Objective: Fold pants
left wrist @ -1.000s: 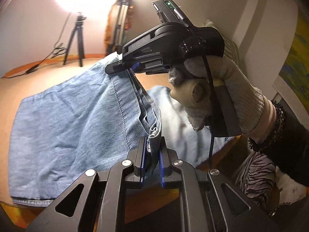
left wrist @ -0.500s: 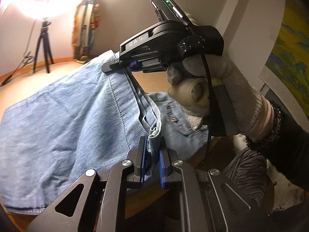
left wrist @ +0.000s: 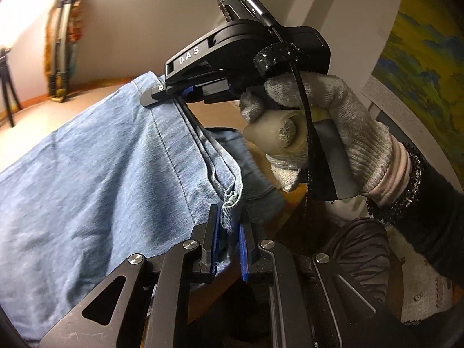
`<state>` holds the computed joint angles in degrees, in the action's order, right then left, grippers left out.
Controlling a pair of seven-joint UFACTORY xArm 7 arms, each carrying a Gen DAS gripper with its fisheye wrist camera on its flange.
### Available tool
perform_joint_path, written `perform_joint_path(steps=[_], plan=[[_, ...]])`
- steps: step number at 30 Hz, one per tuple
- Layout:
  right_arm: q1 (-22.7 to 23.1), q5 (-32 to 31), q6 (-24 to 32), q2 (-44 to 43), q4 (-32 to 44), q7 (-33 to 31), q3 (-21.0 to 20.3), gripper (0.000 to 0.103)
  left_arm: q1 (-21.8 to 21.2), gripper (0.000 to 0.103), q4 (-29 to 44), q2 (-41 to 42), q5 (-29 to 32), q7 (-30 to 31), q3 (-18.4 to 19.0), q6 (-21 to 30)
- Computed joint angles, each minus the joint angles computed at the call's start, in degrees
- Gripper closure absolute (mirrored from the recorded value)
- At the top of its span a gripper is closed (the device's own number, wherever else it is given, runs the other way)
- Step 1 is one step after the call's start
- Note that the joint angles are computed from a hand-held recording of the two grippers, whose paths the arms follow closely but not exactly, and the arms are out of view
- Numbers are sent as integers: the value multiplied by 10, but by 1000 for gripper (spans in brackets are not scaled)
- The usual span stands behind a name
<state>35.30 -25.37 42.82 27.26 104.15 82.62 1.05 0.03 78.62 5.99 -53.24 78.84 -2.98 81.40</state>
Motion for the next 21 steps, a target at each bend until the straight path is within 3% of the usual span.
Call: perform_joint_path(steps=[8, 21], plan=[[-16, -36, -29, -108, -162, 69, 10, 99, -29, 93, -6, 4, 13, 0, -19, -6], [-75, -71, -72, -219, -336, 159, 64, 99, -37, 93, 33, 34, 57, 3, -27, 33]])
